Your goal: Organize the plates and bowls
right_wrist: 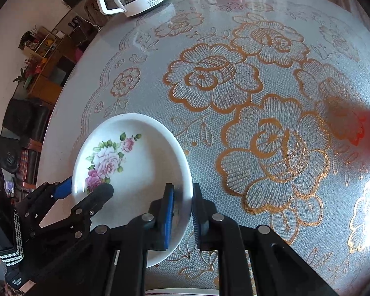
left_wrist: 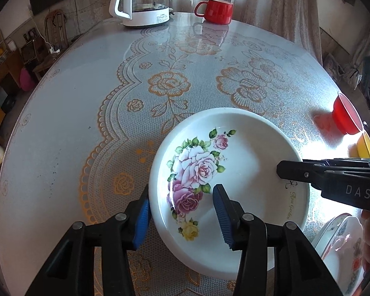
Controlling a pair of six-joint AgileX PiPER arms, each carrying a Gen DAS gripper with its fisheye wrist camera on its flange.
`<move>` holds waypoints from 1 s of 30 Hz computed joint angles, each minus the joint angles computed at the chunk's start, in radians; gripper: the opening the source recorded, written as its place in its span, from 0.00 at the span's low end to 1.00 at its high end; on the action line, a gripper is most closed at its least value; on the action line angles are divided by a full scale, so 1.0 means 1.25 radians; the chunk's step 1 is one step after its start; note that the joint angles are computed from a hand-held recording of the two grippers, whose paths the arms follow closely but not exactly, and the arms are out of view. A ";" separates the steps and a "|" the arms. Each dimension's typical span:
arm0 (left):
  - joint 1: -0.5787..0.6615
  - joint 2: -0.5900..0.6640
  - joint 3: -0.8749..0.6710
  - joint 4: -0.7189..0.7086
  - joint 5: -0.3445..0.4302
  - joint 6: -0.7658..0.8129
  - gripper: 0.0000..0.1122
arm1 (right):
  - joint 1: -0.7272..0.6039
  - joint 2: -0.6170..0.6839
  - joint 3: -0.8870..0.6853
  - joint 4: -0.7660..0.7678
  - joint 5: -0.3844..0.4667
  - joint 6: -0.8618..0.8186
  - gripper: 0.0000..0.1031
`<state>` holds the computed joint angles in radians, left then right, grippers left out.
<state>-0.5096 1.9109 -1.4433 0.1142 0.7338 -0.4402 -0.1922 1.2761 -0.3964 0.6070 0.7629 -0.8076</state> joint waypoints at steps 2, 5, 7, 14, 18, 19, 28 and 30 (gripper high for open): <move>0.004 0.003 -0.006 0.000 0.001 -0.010 0.33 | 0.013 -0.007 0.004 -0.001 -0.011 0.000 0.13; 0.007 0.010 -0.021 -0.017 0.008 0.010 0.28 | 0.007 -0.026 0.006 -0.020 -0.014 0.025 0.12; -0.005 0.016 -0.031 -0.003 0.011 0.010 0.27 | -0.036 -0.019 0.000 -0.011 0.008 -0.001 0.11; -0.014 0.038 -0.063 -0.032 0.010 0.049 0.25 | -0.162 0.030 -0.036 0.001 0.053 -0.061 0.10; 0.003 0.023 -0.033 -0.072 -0.012 0.100 0.28 | -0.188 0.019 -0.033 -0.004 0.081 -0.108 0.12; 0.005 0.018 -0.024 -0.082 -0.021 0.116 0.28 | -0.192 0.011 -0.025 0.003 0.081 -0.123 0.13; 0.000 0.015 -0.028 -0.118 -0.043 0.145 0.27 | -0.150 0.014 -0.021 -0.001 0.037 -0.089 0.13; -0.007 0.012 -0.039 -0.105 -0.044 0.135 0.27 | -0.185 0.017 -0.028 0.003 0.065 -0.103 0.13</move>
